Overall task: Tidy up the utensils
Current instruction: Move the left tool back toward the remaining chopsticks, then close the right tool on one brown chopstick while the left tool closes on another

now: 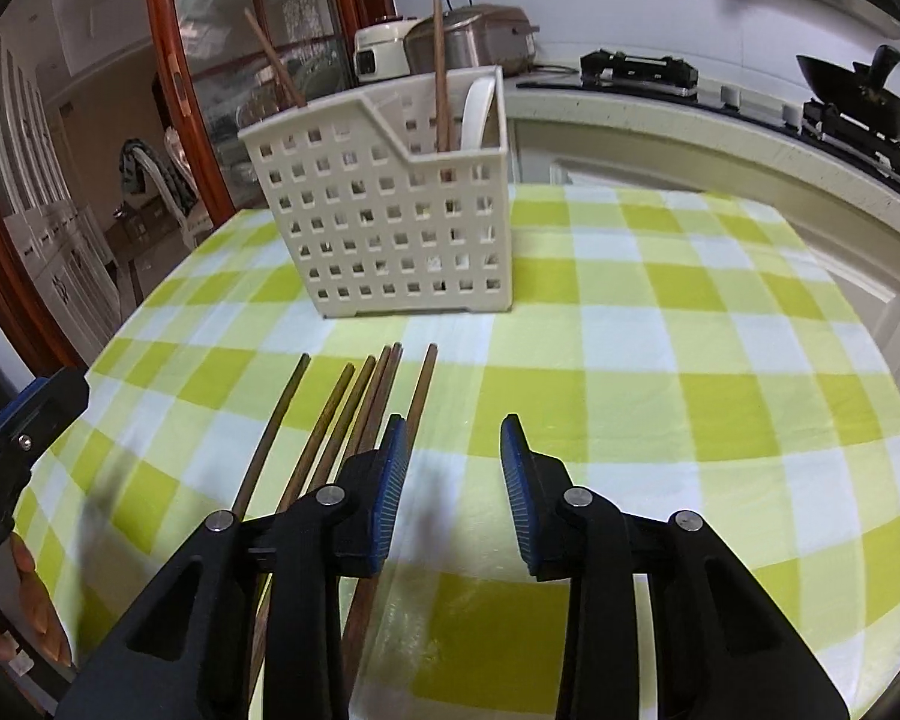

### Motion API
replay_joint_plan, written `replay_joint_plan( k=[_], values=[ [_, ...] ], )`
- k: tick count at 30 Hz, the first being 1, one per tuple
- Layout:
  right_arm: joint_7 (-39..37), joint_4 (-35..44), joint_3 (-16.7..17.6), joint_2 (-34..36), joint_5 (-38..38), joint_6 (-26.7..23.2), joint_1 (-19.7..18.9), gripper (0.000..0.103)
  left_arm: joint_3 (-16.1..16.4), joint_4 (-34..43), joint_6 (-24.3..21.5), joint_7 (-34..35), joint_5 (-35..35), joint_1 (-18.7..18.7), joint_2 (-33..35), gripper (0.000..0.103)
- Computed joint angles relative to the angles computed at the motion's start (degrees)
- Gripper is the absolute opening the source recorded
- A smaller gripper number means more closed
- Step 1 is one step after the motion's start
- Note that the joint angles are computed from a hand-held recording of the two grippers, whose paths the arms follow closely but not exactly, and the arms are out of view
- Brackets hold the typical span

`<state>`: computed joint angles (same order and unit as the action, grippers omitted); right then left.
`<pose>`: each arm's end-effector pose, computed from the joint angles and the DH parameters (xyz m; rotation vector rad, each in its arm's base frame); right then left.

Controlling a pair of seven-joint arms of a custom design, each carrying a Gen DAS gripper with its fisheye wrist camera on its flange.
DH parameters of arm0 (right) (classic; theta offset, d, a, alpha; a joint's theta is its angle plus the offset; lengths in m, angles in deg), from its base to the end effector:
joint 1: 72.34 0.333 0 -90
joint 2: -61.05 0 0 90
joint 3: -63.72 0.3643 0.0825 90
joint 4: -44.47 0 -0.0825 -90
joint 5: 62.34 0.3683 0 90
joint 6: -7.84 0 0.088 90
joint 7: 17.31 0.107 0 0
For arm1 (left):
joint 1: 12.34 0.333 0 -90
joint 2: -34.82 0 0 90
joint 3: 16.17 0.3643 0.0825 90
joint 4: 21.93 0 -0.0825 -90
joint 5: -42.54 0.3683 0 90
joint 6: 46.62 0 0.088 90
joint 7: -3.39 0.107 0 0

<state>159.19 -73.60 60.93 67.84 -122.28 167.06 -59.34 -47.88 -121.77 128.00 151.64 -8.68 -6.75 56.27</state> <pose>0.5783 0.1442 0.4852 -1.3203 2.0822 -0.7918 0.6615 -0.1903 0.5231 -1.2575 2.0760 -1.2896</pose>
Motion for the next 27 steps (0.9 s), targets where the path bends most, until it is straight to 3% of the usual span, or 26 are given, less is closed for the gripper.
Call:
replay_joint_plan(
  k=[6, 17, 27],
  values=[
    [-4.46, 2.34, 0.05, 2.7, 4.18, -0.73, 0.72, 0.024, 3.05, 0.19, 0.19, -4.69, 5.84, -2.09, 0.84, 0.098],
    [-12.78, 5.5, -1.4, 6.11, 12.78, -2.72, 3.15, 0.017, -1.15, -1.74, 3.37, -7.25, 13.99, 1.68, 1.55, 0.098],
    [-17.97, 8.77, -2.19, 8.39, 15.93, -7.15, 4.74, 0.013, 0.58, -1.69, 1.2, -13.58, 20.56, 1.06, 2.01, 0.098]
  ],
)
